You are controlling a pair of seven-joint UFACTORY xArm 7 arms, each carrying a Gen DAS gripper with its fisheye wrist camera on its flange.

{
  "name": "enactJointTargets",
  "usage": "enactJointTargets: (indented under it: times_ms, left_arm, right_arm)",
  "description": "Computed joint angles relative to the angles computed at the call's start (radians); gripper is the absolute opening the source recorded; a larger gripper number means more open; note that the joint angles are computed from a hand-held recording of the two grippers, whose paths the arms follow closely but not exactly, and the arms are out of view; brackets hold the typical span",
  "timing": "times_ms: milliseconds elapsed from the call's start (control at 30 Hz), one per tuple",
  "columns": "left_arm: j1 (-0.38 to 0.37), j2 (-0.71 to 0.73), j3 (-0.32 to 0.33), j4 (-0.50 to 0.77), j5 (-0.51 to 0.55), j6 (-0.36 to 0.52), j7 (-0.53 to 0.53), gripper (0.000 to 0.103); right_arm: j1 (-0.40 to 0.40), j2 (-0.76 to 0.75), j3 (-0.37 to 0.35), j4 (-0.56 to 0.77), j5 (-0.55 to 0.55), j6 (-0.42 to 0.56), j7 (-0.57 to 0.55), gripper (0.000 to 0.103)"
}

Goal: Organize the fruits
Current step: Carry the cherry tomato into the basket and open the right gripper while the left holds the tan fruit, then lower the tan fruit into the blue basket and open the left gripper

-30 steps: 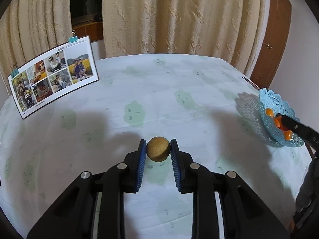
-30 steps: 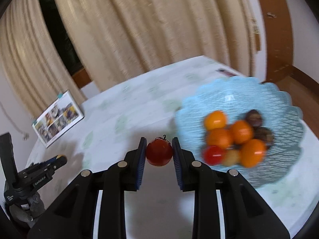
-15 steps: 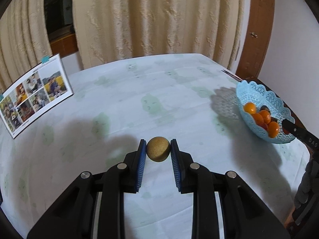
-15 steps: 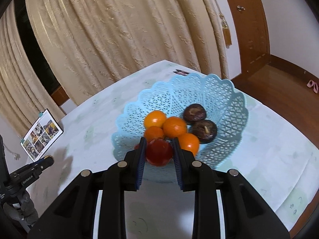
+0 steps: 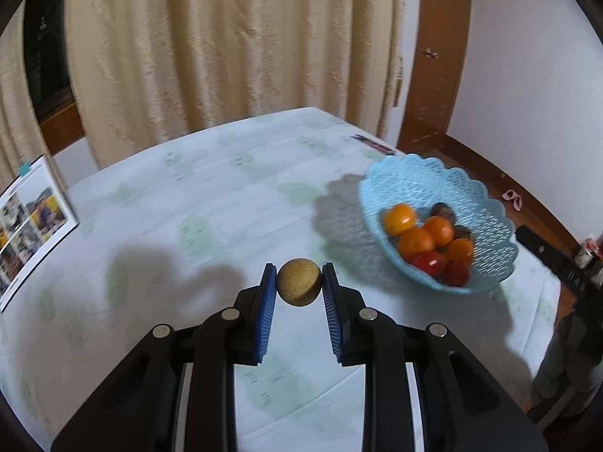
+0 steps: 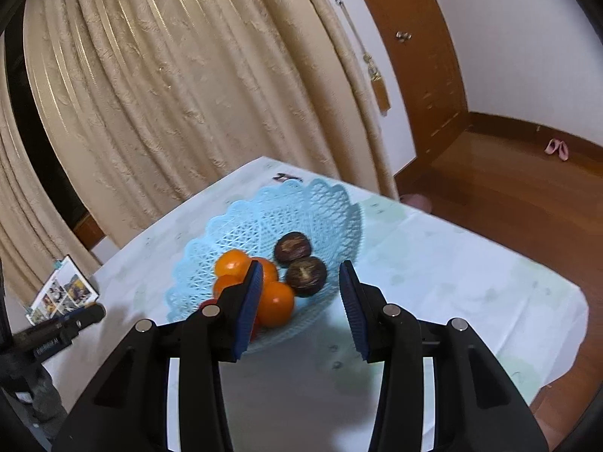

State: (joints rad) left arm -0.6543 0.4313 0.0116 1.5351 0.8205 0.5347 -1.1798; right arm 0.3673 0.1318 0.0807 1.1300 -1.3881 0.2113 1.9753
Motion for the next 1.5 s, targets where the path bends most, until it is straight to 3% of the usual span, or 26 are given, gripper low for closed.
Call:
enactJointTargets:
  times_ms: [100,500,1100,1300,1333,1433,1500]
  left_arm:
    - [0.004,0.061,-0.014,0.084,-0.043,-0.006,0.063,0.025]
    - [-0.055,0.286,0.025,0.4,-0.236,0.025,0.302,0.025]
    - [-0.082,0.4,0.072,0.544,-0.335,0.05,0.401,0.025]
    - [-0.094,0.401,0.089,0.54,-0.323,0.034,0.392,0.026]
    - [-0.094,0.401,0.09,0.54,-0.323,0.036,0.39,0.028]
    - [-0.108,0.391,0.111,0.523,-0.303,0.028,0.36,0.057]
    - [-0.126,0.381,0.135,0.506,-0.267,0.026,0.328,0.059]
  right_arm:
    - [0.009,-0.016,0.004,-0.014,-0.05,0.035,0.042,0.052]
    - [-0.008,-0.016,0.025,-0.023,-0.077,0.038,0.061,0.052]
    - [0.002,0.002,0.014,-0.021,-0.022,0.025,0.009,0.054]
    - [0.007,0.002,0.009,-0.02,-0.021,0.028,0.01,0.062]
    - [0.007,0.002,0.01,-0.021,-0.016,0.029,0.004,0.062]
    - [0.008,0.0,0.009,-0.023,-0.02,0.031,0.013,0.069]
    - [0.008,-0.001,0.009,-0.024,-0.025,0.034,0.02,0.072]
